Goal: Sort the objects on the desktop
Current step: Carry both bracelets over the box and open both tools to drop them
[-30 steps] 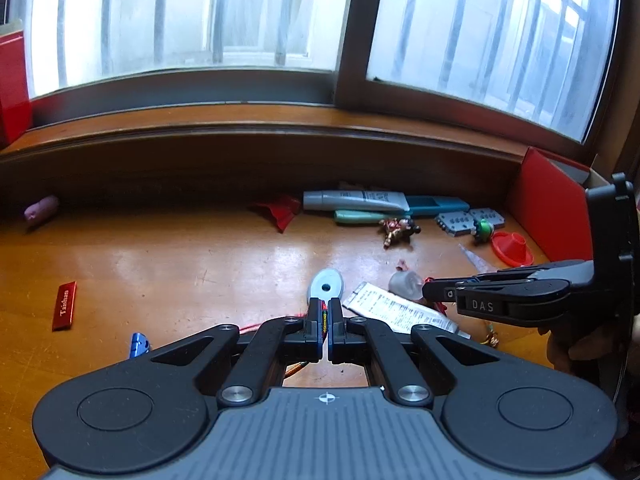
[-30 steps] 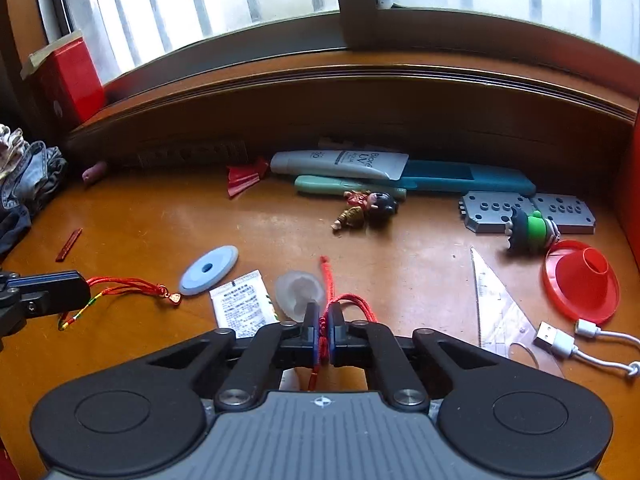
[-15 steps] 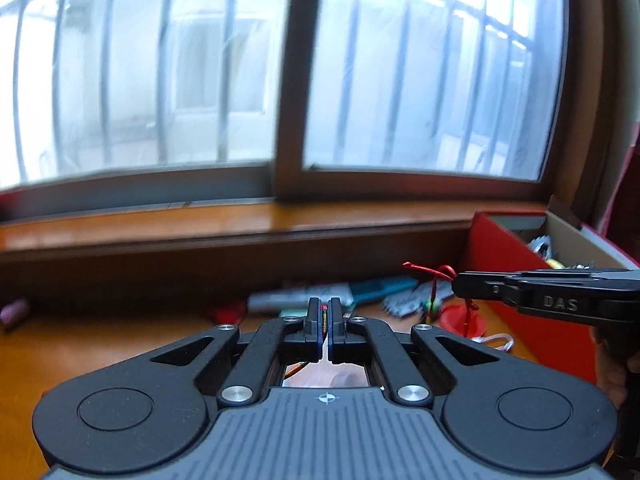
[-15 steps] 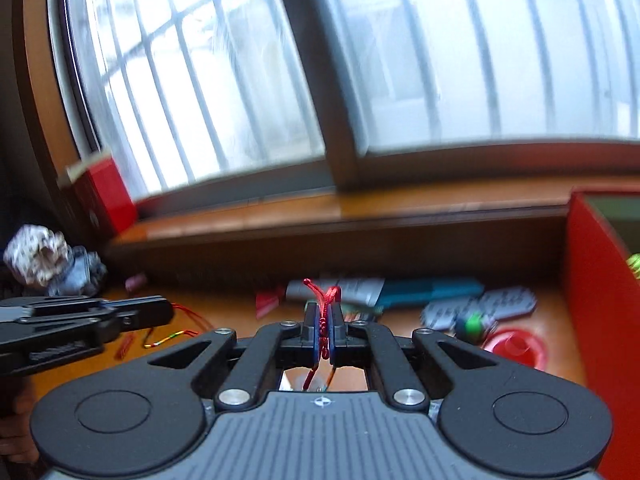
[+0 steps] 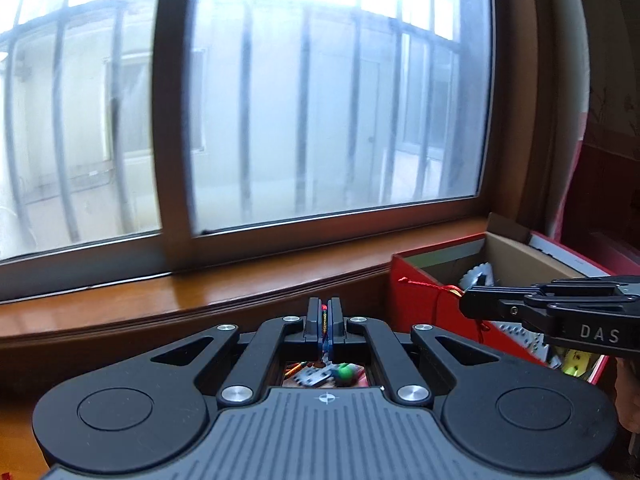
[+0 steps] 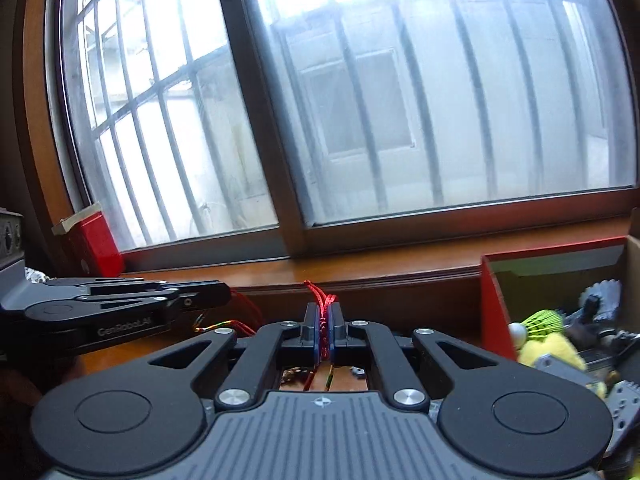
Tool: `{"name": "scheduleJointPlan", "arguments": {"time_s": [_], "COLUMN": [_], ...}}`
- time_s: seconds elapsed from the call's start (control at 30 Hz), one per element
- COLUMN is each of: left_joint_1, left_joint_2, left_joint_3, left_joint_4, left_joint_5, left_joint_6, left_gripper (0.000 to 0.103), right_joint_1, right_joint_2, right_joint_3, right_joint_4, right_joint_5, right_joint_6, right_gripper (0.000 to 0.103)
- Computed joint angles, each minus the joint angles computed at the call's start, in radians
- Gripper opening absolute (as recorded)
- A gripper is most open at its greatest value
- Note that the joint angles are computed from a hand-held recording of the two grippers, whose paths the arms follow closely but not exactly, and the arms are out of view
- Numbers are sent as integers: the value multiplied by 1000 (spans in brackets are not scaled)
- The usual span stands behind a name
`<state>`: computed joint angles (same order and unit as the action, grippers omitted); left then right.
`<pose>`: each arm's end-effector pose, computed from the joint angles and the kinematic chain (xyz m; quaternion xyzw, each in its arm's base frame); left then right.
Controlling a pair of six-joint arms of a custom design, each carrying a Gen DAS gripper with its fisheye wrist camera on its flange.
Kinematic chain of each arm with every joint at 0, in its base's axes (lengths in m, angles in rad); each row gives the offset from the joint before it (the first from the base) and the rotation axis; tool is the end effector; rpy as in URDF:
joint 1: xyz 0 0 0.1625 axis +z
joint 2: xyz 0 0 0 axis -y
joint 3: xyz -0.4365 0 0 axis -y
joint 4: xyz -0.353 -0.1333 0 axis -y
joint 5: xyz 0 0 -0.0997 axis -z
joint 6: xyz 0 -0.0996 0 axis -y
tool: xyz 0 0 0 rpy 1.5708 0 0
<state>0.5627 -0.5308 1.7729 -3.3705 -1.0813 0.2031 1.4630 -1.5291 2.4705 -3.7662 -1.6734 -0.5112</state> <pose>-0.4296 -0.4839 0.0275 0.4761 0.8048 -0.3369 0.1097 0.0846 -0.3624 0.3771 0.1325 -0.7984 0.5455 0.2180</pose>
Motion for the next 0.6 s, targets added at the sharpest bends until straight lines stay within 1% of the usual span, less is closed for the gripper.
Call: {"name": "scheduleJointPlan", "arguments": {"time_s": [0.17,0.3,0.47,0.6], "left_joint_1": [-29,-56,-79,-89], "left_joint_2": [78,145,243,318], "left_joint_3": [-103,-198,-345,-460], "left_joint_4": [16,37,97,155], "left_joint_5": [-26,-46,-74,-96], "left_joint_6": [14,32,44,39], "left_gripper": [4,4,4,4], "right_joint_1": [-87,-184,-356,-498], "right_joint_2": [-121,-216,-337,-411], "right_joint_3": [20,24,25,11], "right_joint_4": [52,104,188,253], "right_joint_5": [74,158,310,433], "right_joint_6": [-20,-33,-40,-42], "right_gripper": [5,5,5,5]}}
